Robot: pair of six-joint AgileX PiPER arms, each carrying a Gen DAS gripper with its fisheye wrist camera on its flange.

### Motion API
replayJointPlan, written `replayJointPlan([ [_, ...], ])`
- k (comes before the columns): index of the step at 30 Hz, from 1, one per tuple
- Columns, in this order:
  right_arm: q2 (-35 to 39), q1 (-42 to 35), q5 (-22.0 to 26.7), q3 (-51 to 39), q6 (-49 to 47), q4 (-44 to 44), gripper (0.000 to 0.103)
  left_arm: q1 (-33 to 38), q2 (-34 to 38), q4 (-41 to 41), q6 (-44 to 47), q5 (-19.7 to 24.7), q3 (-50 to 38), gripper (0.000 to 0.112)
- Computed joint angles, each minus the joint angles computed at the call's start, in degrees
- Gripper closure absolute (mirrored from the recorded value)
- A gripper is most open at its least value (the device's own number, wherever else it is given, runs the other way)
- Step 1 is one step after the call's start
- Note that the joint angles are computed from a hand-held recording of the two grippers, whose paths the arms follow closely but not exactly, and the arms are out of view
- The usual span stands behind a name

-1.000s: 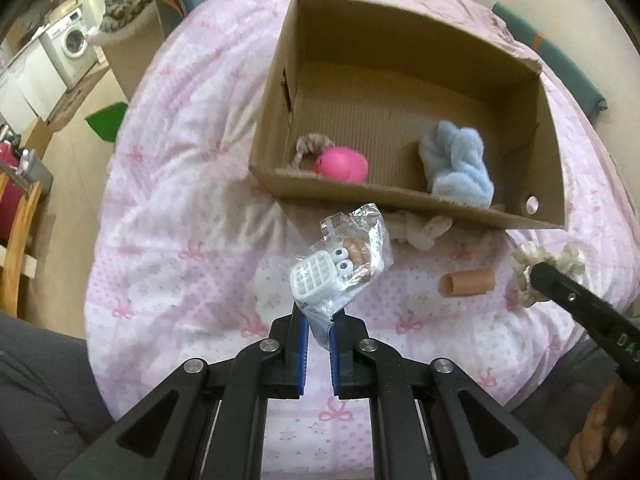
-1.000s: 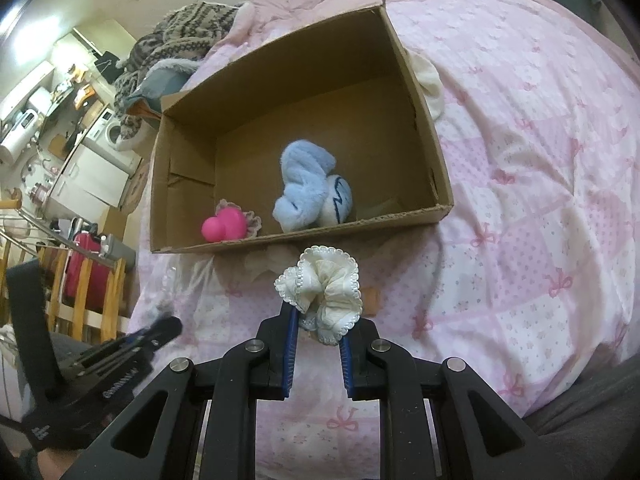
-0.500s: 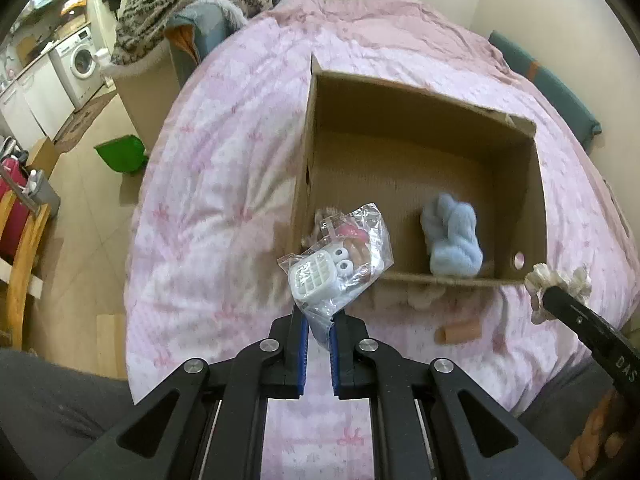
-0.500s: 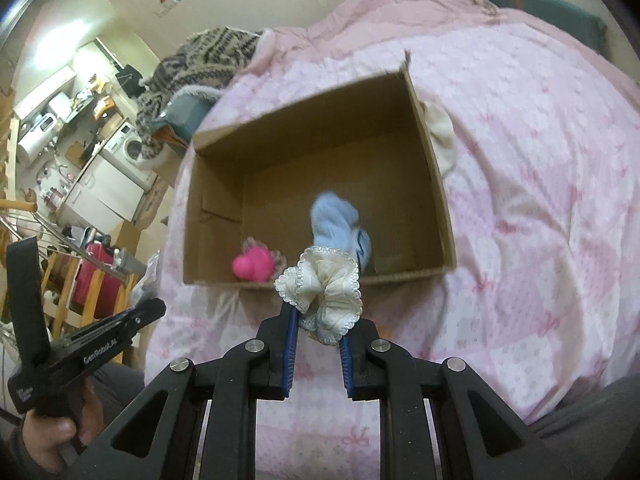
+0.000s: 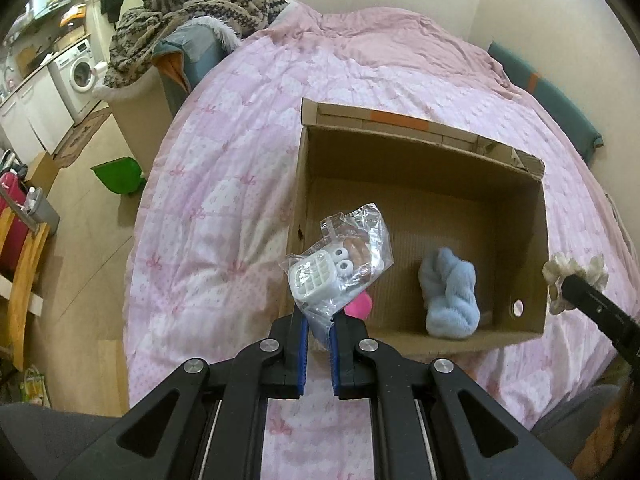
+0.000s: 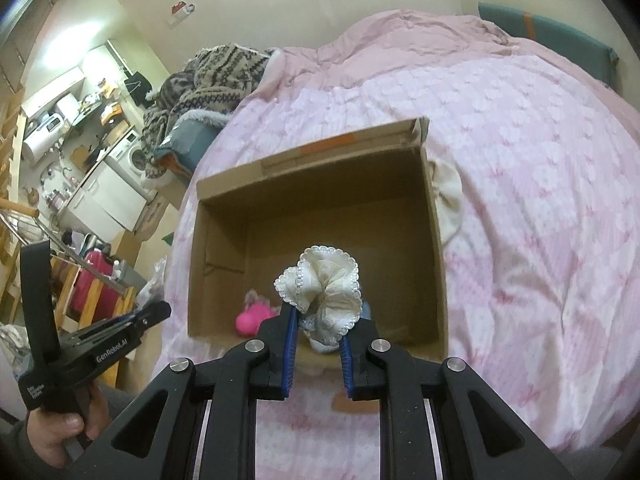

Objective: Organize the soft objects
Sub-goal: 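Lift the cream scrunchie and clear packet over the box with both tools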

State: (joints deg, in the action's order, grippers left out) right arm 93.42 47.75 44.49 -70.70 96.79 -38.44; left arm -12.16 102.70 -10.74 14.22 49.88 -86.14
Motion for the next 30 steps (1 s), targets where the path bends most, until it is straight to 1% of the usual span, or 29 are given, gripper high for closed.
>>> replayJointPlan([
  [3, 0.39, -2.06, -0.53, -0.63, -2.36, 0.77, 0.083, -0.36, 1.29, 0.23, -0.4, 0.32, -1.7, 0.104],
  [11, 1.98, -5.77, -4.48, 1.39, -3.13, 1.9, 0.083, -2.09, 5.91, 2.25, -2.5, 0.91, -6.86, 0.104],
  [13, 2.33, -6.54, -5.78, 1.98, -3.23, 2.39, 0.083, -2.56, 6.72, 2.81, -2.98, 0.68, -7.41, 0.104],
  [20, 3.38, -7.92, -8.03, 2.93, -4.53, 3.95, 0.083, -3.79, 8.84, 3.85, -4.19, 0.37, -8.53, 0.104],
  [24, 4.09, -8.32, -8.51, 2.86, -5.31, 4.84, 0.083, -4.79, 9.47, 4.74, -4.62, -0.52, -8.24, 0.104],
  [30, 6.36, -8.96, -7.33, 1.02, -9.38, 8.53, 0.083, -5.74, 11.0, 5.32, -5.04, -0.86, -8.44, 0.104],
])
